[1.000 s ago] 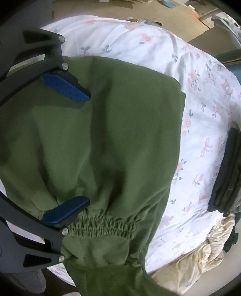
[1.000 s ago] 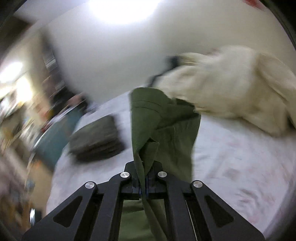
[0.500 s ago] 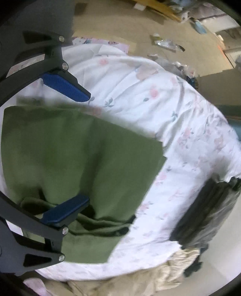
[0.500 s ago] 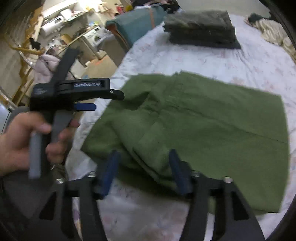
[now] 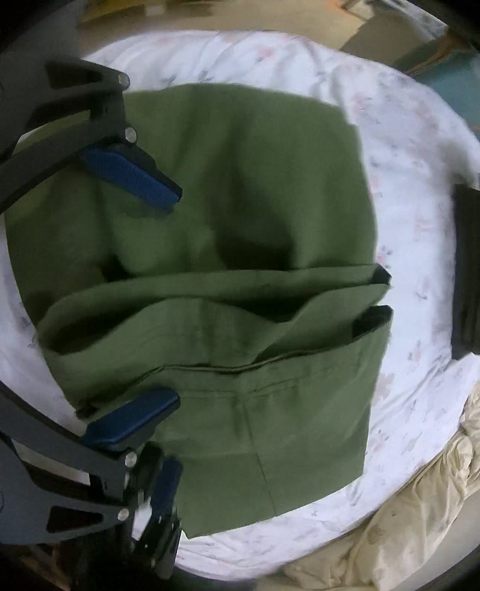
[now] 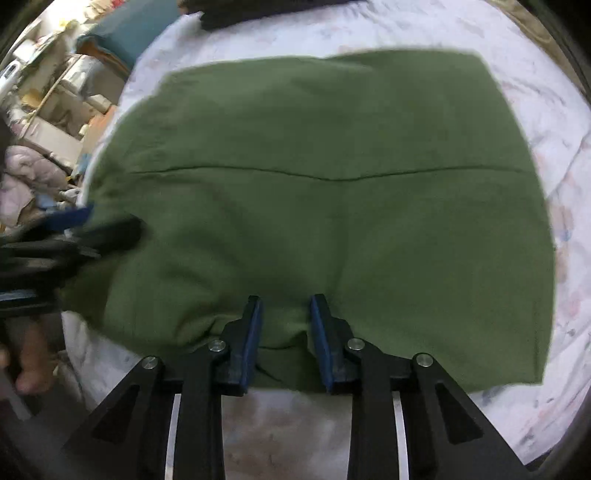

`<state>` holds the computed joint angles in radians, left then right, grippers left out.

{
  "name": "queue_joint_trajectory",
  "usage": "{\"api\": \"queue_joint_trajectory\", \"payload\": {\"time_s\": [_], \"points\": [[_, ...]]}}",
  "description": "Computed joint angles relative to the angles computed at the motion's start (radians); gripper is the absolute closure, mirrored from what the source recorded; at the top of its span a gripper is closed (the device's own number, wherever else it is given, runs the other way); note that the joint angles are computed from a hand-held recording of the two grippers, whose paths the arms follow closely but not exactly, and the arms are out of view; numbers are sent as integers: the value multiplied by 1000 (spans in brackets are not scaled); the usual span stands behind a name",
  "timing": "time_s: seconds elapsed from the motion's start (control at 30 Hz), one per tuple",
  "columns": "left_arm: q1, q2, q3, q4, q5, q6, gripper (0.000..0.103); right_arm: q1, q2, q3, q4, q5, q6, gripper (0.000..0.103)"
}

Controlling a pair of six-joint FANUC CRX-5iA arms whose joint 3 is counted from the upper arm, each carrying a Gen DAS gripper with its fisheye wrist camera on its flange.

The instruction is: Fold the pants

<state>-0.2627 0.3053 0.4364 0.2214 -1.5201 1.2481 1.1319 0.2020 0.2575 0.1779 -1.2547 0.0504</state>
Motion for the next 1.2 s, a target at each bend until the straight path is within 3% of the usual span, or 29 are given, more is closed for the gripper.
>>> {"api": "queue_joint_trajectory", "payload": {"time_s": [0.03, 0.1, 0.13, 0.17, 0.23, 0.3, 0.33, 0.4, 0.5, 0.6, 0.67, 0.73, 0.83, 0.9, 1.0, 1.1, 1.2], "points": [[3, -3, -2, 9, 5, 0, 9, 5, -35, -34, 19, 39, -35, 74], [11, -10, -11, 29, 15, -18, 13, 48, -138, -152, 186, 91, -205, 67], [15, -13, -8, 29, 11, -26, 14, 65, -163, -174, 247, 56, -272, 58], [17, -15, -10, 26, 15, -27, 14, 83, -188, -195, 302, 2, -345, 58], [15, -15, -6, 13, 18, -14, 14, 108, -226, -218, 336, -137, -473, 58], [10, -10, 0, 1, 11, -17, 14, 86, -273, -254, 245, -136, -528, 72], [6, -11, -1, -5, 13, -21, 14, 67, -301, -286, 195, -71, -525, 91], [6, -14, -3, -14, 15, -31, 14, 27, -287, -256, 63, -58, -435, 93], [-2, -9, -2, -26, 14, -43, 13, -79, -110, -39, -221, -323, -227, 97], [-12, -7, 0, -35, 21, -40, 13, -106, -42, 69, -271, -426, -149, 96], [-10, -7, 1, -29, 18, -35, 13, -107, -17, 124, -232, -462, -122, 95], [-10, -5, 5, -27, 13, -29, 13, -93, -10, 157, -115, -478, -96, 92], [-12, 2, 15, -28, 8, -27, 13, -112, -34, 124, 46, -367, -100, 92], [-11, 7, 19, -24, 3, -20, 13, -158, -17, 113, 90, -317, -81, 93], [-7, 9, 19, -18, -2, -14, 13, -243, -1, 84, 51, -269, -32, 93], [-5, 17, 24, -15, -12, -20, 13, -315, 59, 104, -11, -342, 45, 97], [0, 34, 47, -6, -34, -8, 13, -335, 49, 70, -15, -301, 9, 99]]}}
